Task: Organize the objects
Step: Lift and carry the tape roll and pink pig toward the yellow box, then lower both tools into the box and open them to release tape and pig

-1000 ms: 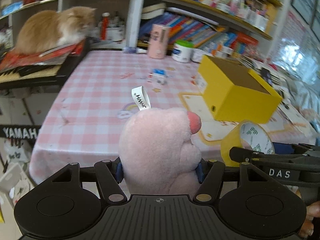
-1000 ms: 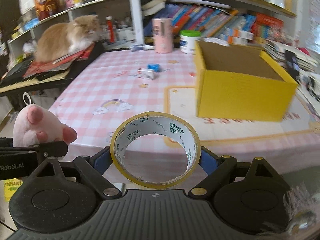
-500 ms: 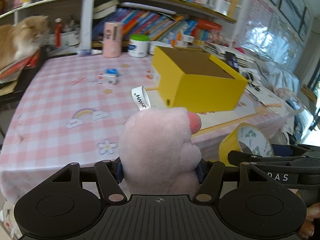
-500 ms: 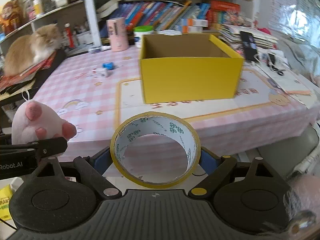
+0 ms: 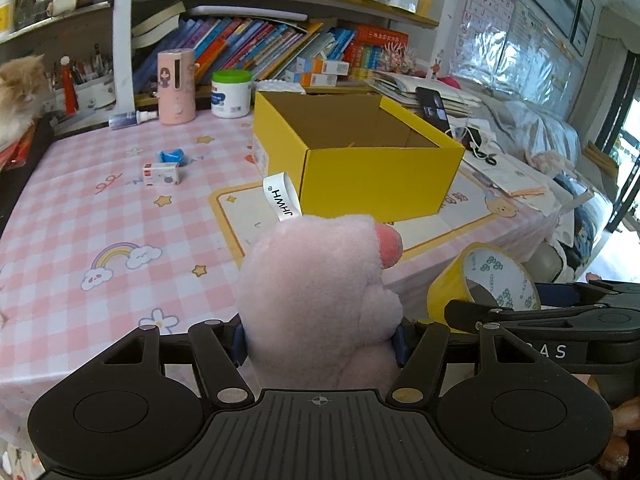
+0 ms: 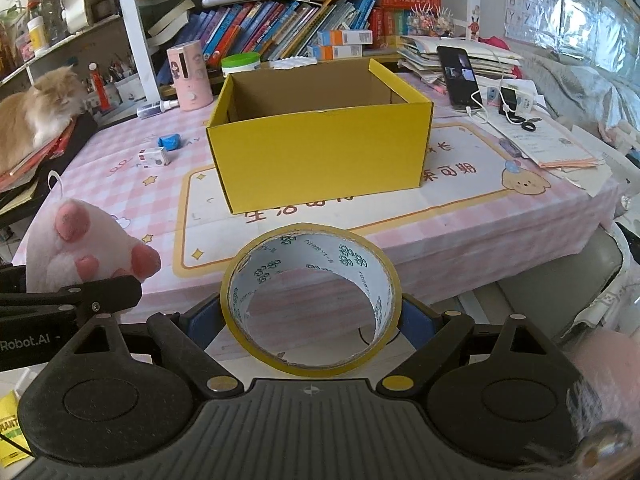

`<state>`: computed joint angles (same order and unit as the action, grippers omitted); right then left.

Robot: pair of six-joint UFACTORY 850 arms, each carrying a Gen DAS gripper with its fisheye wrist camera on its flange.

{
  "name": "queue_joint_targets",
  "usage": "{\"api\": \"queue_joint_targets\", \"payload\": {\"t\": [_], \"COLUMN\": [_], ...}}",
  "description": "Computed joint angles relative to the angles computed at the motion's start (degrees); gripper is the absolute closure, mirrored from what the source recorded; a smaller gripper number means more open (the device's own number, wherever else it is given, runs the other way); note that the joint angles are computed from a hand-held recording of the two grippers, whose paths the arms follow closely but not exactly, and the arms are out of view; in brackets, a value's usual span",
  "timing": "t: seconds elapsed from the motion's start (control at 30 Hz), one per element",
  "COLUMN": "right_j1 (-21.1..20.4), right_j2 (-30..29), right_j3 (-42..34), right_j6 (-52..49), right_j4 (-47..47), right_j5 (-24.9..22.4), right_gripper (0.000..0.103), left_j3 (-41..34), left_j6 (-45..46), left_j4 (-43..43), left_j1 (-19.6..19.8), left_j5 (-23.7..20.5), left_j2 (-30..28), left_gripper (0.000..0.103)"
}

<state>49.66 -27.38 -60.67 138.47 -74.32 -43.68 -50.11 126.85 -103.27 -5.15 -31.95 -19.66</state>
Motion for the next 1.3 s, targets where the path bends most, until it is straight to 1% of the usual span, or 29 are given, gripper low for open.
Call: {"api": "queue_joint_targets", "payload": {"t": [0.27,0.5,0.77,0.83,1.0,1.13,1.2,1.3], "right_j1": [-2.34,-4.74,-7.96,-8.91,-11.30,-14.08,-15.73,-18.61], "right_j2": [0.78,1.30,1.59,1.97,3.47,5.33,6.03,6.64], "right_j3": [1.38,1.33,0.92,1.22,2.34,3.72,4.02,3.78], "right_j6": [0.12,-1.70,-3.67,-3.69,-1.38,1.08,1.58,1.92], "right_j4": [-1.86,-4.61,-8.90,-10.03,-13.64,-18.01,-20.16,-24.29], "right_j5": [2.08,3.47,4.92,4.80,2.35,0.64,0.74,1.53], "right_gripper": [0.014,0.014,0.014,0.014,0.014,0.014,0.014,0.014], "left_j3": [-1.41,-3.27,-5.66,-6.36,-8.97,-12.35,-13.91,-17.00], "left_j6": [0.31,1.00,5.36,7.16,10.94,12.59,14.23,18.10], "left_j4": [-2.35,-5.17,-10.97,-13.19,-19.24,-23.66,-25.96,-30.29], "left_j1": [-1.91,-3.40,-5.43,-6.12,-7.99,-9.93,-10.92,-12.71], "left_j5": [1.31,2.54,2.07,1.53,0.28,1.15,1.94,4.61], "left_j2": [-0.92,-1.99,-3.47,-3.75,-4.89,-6.36,-7.17,-9.16], "left_gripper": [0.040,0.040,0.040,0.040,0.040,0.040,0.040,0.040]}}
